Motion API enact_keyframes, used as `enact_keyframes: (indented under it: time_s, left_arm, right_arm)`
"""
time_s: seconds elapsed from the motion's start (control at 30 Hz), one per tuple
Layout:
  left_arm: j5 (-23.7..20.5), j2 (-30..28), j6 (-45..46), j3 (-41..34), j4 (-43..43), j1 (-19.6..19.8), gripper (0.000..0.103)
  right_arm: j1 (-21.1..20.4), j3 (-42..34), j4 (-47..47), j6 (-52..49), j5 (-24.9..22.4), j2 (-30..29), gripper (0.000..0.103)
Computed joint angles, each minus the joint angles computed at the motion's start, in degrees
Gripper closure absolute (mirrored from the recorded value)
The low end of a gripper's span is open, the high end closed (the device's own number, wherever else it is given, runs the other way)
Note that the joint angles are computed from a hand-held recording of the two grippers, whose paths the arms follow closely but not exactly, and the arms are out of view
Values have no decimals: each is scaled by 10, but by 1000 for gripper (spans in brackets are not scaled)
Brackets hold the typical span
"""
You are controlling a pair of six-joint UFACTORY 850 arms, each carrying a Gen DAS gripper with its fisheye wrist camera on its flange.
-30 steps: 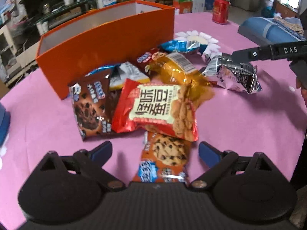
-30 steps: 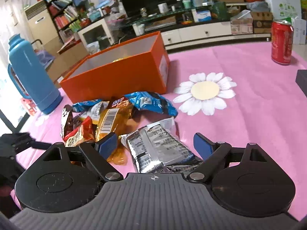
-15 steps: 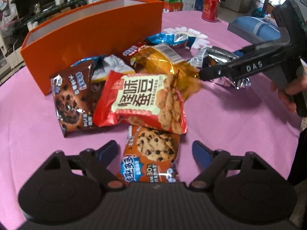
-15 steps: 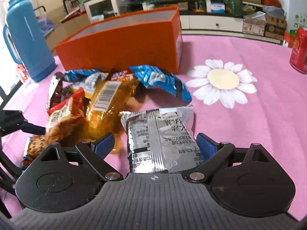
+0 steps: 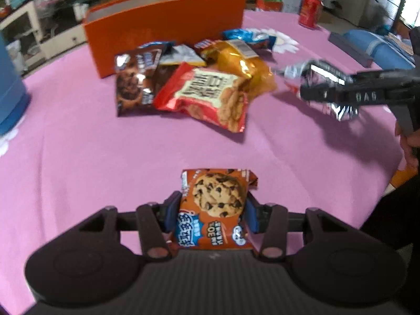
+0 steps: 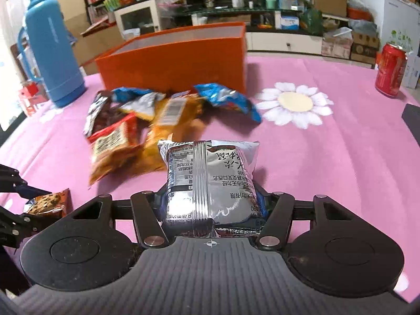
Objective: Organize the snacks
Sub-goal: 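Grasp the silver foil packet with the right tool while the left tool grasps the orange cookie packet, then carry both packets over the orange box and open both tools to drop them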
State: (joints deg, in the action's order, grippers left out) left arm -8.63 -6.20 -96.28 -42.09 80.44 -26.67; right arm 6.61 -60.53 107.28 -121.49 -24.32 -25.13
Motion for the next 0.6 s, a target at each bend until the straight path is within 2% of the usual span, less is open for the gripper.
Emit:
enact_keyframes:
  time_s: [0.07, 0.1, 0.13, 0.23, 0.33, 0.43, 0.5, 0.53, 0.57, 0.6]
  left_arm:
    - [-9, 0, -56, 1, 32, -4, 51]
    - [-11, -2, -82, 1, 50, -5, 44]
    - [-15, -4, -84, -1, 48, -6, 28]
    - [-37, -6, -106, 0, 78, -15, 28]
    - [-28, -5, -88, 3, 63, -11, 28]
    - [-34, -6, -127, 6, 107, -10, 29]
    - [-41, -7, -136, 4, 106, -11, 32]
    - [-47, -8, -161, 5, 121, -12, 38]
    - [-55, -8, -184, 5, 135, -14, 47]
    - [-62, -9, -193, 5, 138, -15, 49]
  right_arm:
    - [8, -2, -10, 4, 9, -4, 59]
    - [13, -2, -12, 3, 18, -7, 58]
    - [16, -3, -14, 1, 26, -9, 56]
    - [17, 1, -10, -2, 26, -5, 53]
    - [14, 8, -5, -5, 25, 1, 44]
    - [16, 11, -2, -20, 29, 0, 41]
    - [22, 15, 42, -77, 38, -1, 40]
    - [27, 16, 64, -107, 45, -1, 41]
    - [28, 18, 80, -128, 43, -1, 47]
    - [28, 19, 84, -132, 38, -1, 51]
